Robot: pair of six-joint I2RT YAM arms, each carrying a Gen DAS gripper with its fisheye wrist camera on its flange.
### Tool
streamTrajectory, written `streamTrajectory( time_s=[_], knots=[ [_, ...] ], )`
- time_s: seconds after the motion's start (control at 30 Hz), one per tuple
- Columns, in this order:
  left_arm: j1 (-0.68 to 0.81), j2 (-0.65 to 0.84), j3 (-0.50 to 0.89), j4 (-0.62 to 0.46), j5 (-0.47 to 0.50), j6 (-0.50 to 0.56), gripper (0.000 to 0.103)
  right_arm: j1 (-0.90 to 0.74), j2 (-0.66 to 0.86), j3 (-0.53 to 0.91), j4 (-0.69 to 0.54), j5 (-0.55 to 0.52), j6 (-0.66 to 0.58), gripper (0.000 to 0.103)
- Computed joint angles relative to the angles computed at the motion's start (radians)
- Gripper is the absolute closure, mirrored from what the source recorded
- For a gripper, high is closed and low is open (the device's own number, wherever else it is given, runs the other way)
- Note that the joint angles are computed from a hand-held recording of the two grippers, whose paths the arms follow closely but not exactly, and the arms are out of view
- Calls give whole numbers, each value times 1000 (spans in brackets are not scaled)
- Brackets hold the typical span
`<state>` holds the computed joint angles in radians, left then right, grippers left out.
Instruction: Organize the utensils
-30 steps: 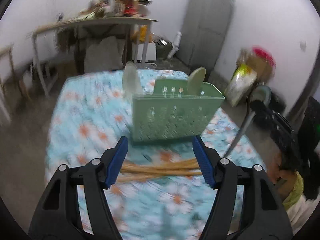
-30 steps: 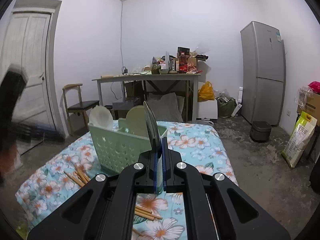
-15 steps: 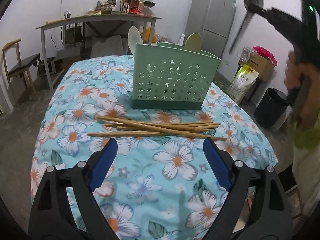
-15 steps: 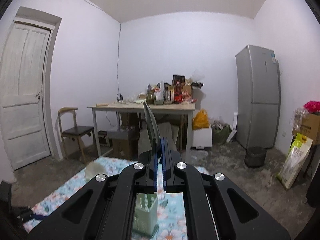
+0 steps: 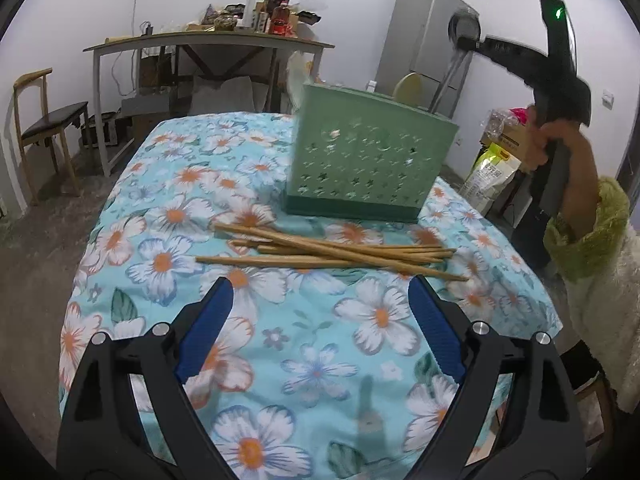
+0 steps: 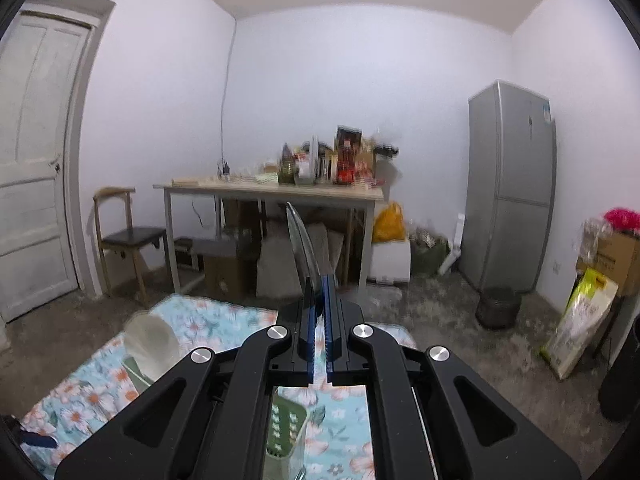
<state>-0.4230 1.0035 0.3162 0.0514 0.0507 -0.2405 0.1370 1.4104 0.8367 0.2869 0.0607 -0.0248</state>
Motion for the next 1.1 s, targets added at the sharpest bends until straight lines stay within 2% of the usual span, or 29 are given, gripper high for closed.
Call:
streamTrajectory(
  time_s=[0.17,0.27,0.33,0.47,0.53,0.83,0.97,1.1],
  knots=[
    [91,12,-10,10,72,-6,18,-9,82,4,-55,-60,35,98],
    [119,9,-13,14,90,-2,18,-24,85,-9,-82,-96,49,94],
    [130,7,-14,15,99,-5,18,-37,64,-37,-82,-117,52,76],
    [152,5,-20,17,129,-21,18,-46,-5,-90,-87,-140,45,60],
    [151,3,-22,14,133,-33,18,-55,-61,-126,-94,-155,50,56],
    [150,-31,-30,-8,134,-65,18,-93,-369,-341,-185,-258,139,52],
    [153,-9,-17,-20,143,-68,18,-38,-410,-441,-217,-230,167,51],
    [179,50,5,-9,185,-104,18,-6,-377,-543,-202,-249,211,51]
  ],
)
